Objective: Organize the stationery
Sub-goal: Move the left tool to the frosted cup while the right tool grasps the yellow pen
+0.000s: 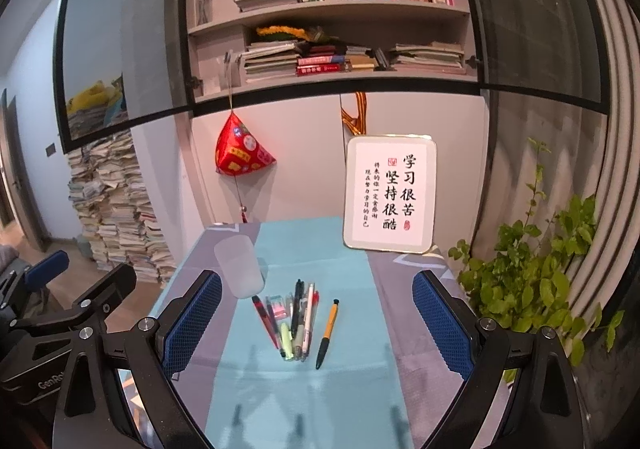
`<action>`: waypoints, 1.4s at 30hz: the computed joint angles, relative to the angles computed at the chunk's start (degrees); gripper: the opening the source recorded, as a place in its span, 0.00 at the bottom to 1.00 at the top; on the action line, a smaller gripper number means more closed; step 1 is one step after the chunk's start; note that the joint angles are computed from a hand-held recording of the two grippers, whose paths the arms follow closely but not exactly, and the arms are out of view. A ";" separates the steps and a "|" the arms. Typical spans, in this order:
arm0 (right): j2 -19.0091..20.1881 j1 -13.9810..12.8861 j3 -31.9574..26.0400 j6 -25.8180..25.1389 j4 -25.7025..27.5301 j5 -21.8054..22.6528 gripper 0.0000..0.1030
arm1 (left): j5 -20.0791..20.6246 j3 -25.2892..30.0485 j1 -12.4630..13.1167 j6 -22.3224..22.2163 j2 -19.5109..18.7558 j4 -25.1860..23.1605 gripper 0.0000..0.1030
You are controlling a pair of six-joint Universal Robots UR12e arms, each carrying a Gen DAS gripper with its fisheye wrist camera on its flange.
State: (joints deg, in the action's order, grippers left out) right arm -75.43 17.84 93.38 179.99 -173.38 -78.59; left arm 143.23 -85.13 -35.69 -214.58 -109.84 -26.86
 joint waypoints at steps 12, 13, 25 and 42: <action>4.52 0.65 -4.80 0.02 6.86 -1.17 0.94 | -6.36 0.37 3.67 -2.80 -1.08 -3.64 0.98; 5.17 0.66 -5.43 0.20 7.72 -1.13 0.94 | -7.14 0.37 4.09 -3.23 -1.23 -4.02 0.98; 12.33 0.71 -12.69 0.20 17.25 -0.14 0.87 | -14.29 2.34 9.51 -6.60 -4.64 -8.75 0.97; 19.76 -1.47 -21.73 1.86 28.58 8.97 0.47 | -8.34 13.56 11.16 -8.46 -12.53 -19.91 0.96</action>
State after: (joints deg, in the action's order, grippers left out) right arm -55.67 16.37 71.66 181.85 -144.80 -69.62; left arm 134.89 -71.57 -24.53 -223.04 -122.37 -46.77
